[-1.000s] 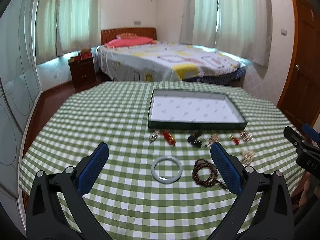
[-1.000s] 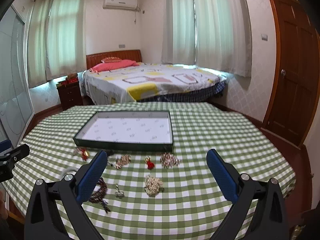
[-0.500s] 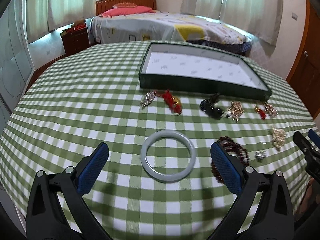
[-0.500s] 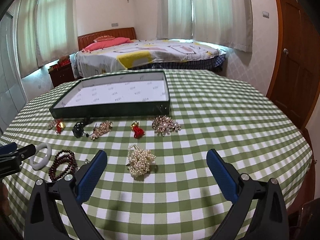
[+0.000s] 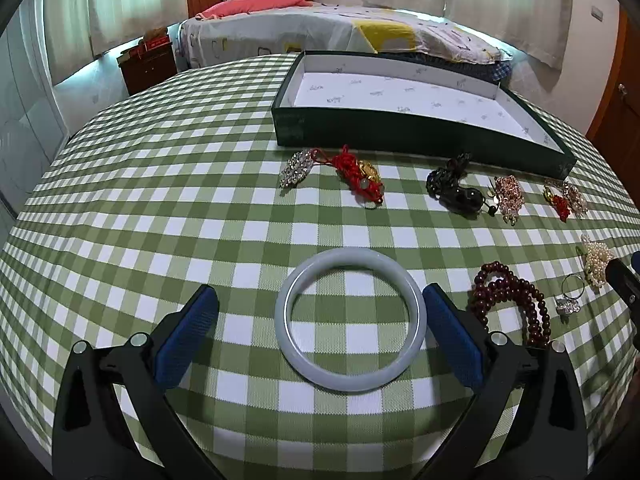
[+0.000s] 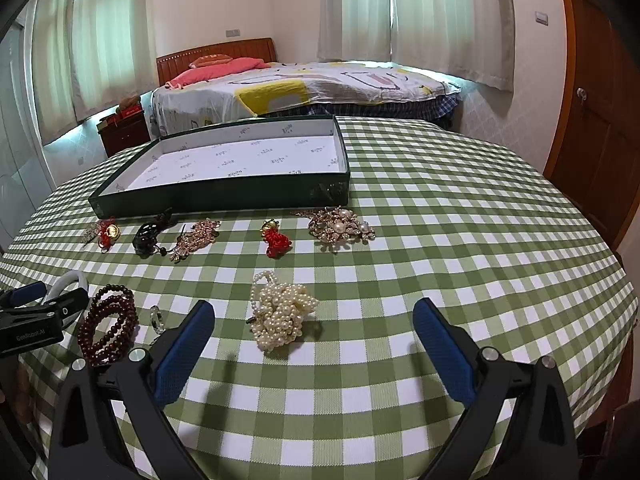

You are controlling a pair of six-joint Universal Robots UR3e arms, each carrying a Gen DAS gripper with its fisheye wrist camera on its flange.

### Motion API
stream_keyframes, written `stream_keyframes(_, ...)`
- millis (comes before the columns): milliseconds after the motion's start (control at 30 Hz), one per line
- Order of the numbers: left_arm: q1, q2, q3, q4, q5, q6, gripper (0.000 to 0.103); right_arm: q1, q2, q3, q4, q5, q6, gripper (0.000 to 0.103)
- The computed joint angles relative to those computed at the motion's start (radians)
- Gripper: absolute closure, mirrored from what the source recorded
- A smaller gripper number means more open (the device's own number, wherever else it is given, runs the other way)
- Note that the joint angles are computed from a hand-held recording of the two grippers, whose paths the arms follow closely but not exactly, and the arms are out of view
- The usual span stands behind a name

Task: Organize jewelry
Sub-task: 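Move the left tool to the jade bangle while the right tool approaches the pearl cluster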

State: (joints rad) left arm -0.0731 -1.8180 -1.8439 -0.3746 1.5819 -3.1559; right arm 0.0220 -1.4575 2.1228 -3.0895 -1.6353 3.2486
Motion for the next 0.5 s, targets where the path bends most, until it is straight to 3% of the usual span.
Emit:
stream_keyframes(300, 0.021, 0.019, -0.055, 0.062, -0.035, 0.04, 0.006, -0.003, 0.019, -0.019, 0.012, 0.015, -0.007, 0.006)
stream_keyframes(367, 0.024, 0.029, -0.071, 0.077, -0.038, 0.042, 0.013, -0.007, 0.019, -0.02, 0.012, 0.021, -0.007, 0.007)
stream_keyframes(433, 0.028, 0.047, -0.097, 0.106, -0.049, 0.054, 0.034, -0.011, 0.019, -0.02, 0.01, 0.03, -0.008, 0.007)
stream_keyframes(500, 0.029, 0.046, -0.097, 0.109, -0.051, 0.053, 0.034, -0.013, 0.022, -0.024, 0.013, 0.04, -0.012, 0.007)
